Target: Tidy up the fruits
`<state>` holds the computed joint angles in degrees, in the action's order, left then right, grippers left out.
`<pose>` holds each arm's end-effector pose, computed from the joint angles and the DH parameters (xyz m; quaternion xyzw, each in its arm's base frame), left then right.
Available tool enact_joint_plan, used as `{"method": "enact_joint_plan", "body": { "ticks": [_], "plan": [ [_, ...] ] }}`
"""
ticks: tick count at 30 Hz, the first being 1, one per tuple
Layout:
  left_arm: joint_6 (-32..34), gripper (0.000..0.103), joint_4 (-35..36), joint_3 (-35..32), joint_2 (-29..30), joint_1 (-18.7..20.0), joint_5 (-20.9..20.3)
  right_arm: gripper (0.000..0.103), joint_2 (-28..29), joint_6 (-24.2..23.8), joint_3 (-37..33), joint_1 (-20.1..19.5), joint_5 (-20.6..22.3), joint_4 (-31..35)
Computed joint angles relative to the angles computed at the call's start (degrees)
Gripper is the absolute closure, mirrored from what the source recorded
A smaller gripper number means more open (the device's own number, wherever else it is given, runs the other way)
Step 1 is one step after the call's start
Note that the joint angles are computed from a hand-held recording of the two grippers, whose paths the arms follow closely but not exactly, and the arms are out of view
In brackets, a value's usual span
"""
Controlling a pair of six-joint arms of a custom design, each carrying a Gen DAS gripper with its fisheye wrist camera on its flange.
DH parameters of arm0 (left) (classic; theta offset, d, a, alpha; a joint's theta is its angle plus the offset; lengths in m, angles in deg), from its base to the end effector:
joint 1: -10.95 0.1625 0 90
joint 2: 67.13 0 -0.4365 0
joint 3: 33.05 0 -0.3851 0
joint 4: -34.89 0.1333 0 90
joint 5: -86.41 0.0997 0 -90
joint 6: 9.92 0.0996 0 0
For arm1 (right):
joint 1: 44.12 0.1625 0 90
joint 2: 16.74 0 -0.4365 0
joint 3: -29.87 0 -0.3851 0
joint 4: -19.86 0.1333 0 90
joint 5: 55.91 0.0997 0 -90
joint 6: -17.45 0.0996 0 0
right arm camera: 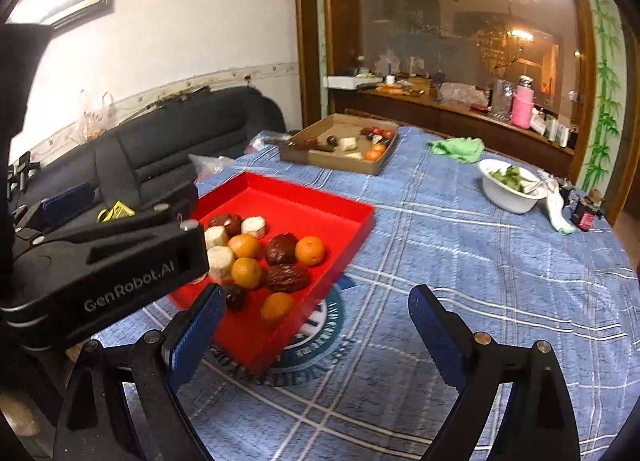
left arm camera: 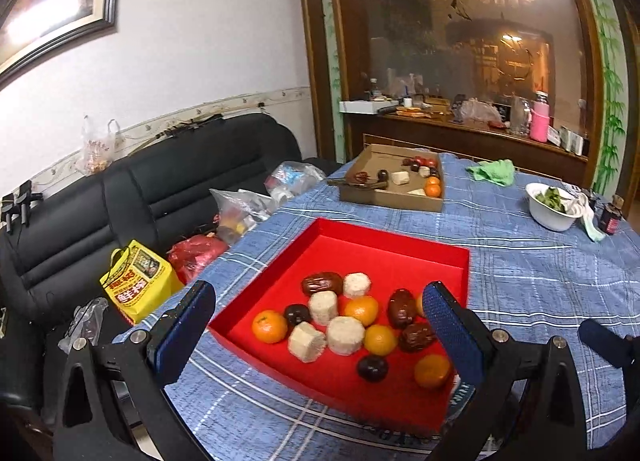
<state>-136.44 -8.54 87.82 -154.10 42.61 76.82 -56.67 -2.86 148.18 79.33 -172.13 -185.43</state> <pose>-0.1703 -0.3770 0.2825 0.0185 0.7166 -0.5133 0.4720 0.3753 -0.4061 0.0539 0.3536 -0.8565 0.3309 0.1785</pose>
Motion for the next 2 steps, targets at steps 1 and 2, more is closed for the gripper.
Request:
{"method": "enact_joint_plan", "body": {
  "ticks": [1,2],
  "plan": [
    [2.45,0.0,-2.39,0.08,0.21,0.02,0.22,0.007,-0.19,-0.11,0.13,-0.17,-0.33,-0.69],
    [4.22,0.0,-4.14,0.16,0.36,0.01,0.35,0.007,-0.49,-0.13,0.37,-0.47,-0.67,-1.35]
  ]
}}
